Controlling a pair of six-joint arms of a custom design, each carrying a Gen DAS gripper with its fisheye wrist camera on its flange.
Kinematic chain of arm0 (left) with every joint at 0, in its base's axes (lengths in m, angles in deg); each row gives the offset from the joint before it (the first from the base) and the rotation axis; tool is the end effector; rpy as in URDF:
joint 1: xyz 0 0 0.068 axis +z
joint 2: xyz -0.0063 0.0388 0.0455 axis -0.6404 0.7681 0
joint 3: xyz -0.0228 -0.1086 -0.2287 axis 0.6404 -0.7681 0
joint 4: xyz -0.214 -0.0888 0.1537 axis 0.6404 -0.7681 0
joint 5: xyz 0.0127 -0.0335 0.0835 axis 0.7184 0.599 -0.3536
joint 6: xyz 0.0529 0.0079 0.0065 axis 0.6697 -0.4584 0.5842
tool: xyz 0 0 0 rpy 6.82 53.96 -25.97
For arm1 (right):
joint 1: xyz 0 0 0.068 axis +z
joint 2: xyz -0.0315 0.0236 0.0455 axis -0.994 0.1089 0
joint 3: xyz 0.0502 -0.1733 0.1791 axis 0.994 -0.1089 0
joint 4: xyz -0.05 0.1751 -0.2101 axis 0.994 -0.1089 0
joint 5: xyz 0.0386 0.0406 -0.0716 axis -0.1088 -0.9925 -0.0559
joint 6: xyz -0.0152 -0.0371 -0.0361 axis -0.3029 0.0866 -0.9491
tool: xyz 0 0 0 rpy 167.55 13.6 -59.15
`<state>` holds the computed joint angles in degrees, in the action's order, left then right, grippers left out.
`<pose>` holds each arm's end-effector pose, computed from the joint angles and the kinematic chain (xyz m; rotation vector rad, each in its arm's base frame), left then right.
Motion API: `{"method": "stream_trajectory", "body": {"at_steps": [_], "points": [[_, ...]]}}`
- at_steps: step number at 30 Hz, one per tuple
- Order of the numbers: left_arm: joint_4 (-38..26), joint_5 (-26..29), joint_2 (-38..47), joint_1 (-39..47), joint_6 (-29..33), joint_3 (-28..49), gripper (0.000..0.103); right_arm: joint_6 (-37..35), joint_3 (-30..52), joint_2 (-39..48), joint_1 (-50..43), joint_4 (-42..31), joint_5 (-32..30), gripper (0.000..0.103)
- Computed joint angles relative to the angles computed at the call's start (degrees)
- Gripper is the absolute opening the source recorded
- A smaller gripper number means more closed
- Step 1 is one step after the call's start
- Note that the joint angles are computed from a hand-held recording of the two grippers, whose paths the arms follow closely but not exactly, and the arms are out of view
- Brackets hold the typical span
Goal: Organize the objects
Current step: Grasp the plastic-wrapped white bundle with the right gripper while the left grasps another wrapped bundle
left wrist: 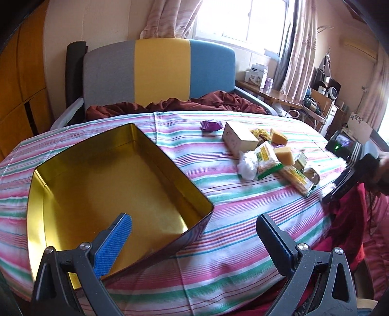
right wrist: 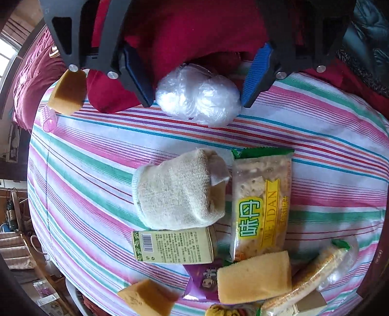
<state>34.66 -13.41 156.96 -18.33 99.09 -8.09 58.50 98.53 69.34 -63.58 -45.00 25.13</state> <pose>0.2996 0.0944 0.1773 0.5823 2.2932 -0.3867 0.3343 0.1181 0.1249 0.0136 -2.9644 0.2847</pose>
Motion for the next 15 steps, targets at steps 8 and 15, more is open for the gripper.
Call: {"method": "stream_trajectory", "body": {"at_steps": [8, 15], "points": [[3.3, -4.2, -0.7, -7.4, -3.2, -1.5, 0.103, 3.2, -12.0, -8.4, -0.9, 11.7, 0.6, 0.063], [6.7, -9.0, 2.3, -16.6, -8.8, 0.1, 0.102, 3.6, -17.5, -14.0, -1.2, 16.4, -0.9, 0.062]]}}
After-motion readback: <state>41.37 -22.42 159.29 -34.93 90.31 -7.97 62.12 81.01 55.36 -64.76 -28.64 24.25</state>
